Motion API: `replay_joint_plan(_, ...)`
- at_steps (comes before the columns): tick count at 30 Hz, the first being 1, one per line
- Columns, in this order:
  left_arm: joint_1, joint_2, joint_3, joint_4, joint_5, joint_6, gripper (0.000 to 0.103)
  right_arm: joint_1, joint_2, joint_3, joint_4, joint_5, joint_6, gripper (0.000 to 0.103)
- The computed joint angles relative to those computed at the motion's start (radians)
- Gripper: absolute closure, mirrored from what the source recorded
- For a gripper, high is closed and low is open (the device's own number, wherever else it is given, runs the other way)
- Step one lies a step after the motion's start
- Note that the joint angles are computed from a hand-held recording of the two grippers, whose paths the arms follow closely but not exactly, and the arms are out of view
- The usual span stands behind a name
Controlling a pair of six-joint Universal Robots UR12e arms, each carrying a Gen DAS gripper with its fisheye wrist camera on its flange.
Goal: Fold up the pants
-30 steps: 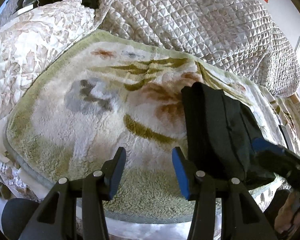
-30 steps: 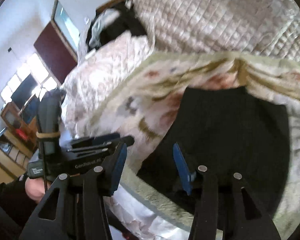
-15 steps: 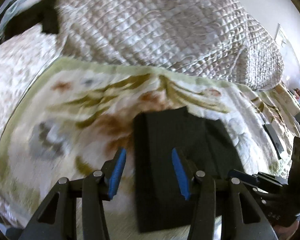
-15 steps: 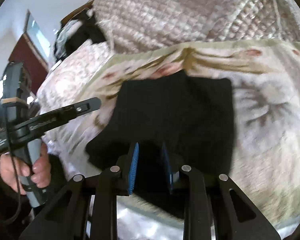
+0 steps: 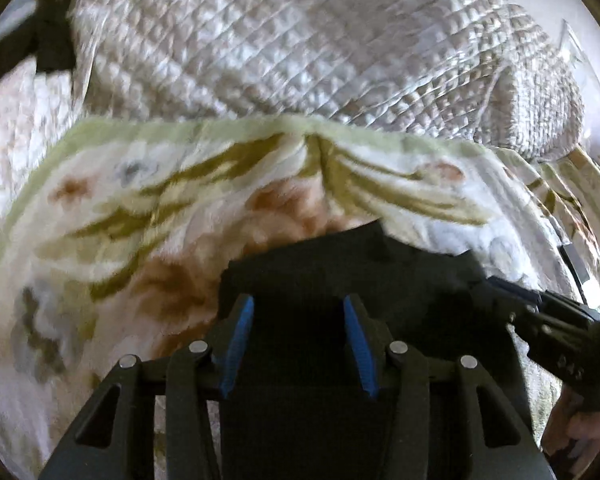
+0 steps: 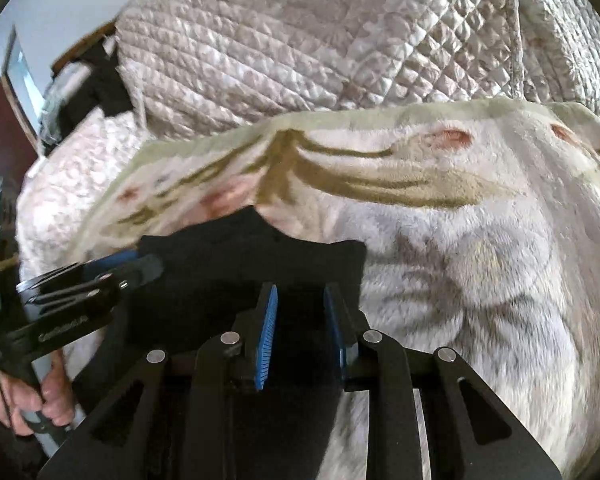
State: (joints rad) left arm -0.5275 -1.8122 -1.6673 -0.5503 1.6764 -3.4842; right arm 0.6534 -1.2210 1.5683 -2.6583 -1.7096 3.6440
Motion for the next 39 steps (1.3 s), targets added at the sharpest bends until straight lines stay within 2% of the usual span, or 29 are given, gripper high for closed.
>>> replay_joint_plan(3,0.001,0.001,-0.015,0.03,0.001,-0.002,0.051,-0.003,0.015,-0.009,0.021,-0.024,0.005,0.081)
replay_joint_plan(6,-0.005,-0.005,-0.016,0.044,0.021,0.003,0.051,0.001,0.019,-0.002,-0.001,-0.046,0.002,0.081)
replay_joint_plan(10,0.002,-0.004,-0.024,0.063,0.006,-0.005,0.049,0.001,0.015,-0.001,0.001,-0.045,0.007,0.08)
replay_joint_plan(14,-0.001,0.003,-0.02,0.045,0.009,-0.019,0.049,0.011,-0.002,0.005,0.017,-0.056,0.017,0.079)
replay_joint_plan(26,-0.029,0.069,-0.063,0.011,0.06,-0.007,0.051,0.052,-0.082,0.095,-0.028,-0.019,0.026,0.078)
replay_joint_plan(33,-0.043,0.107,-0.115,-0.01,0.074,-0.003,0.051,0.086,-0.089,0.106,-0.012,-0.043,-0.023,0.078)
replay_joint_plan(39,-0.046,0.133,-0.159,0.012,0.065,-0.02,0.051,0.102,-0.086,0.106,0.019,-0.078,-0.038,0.077)
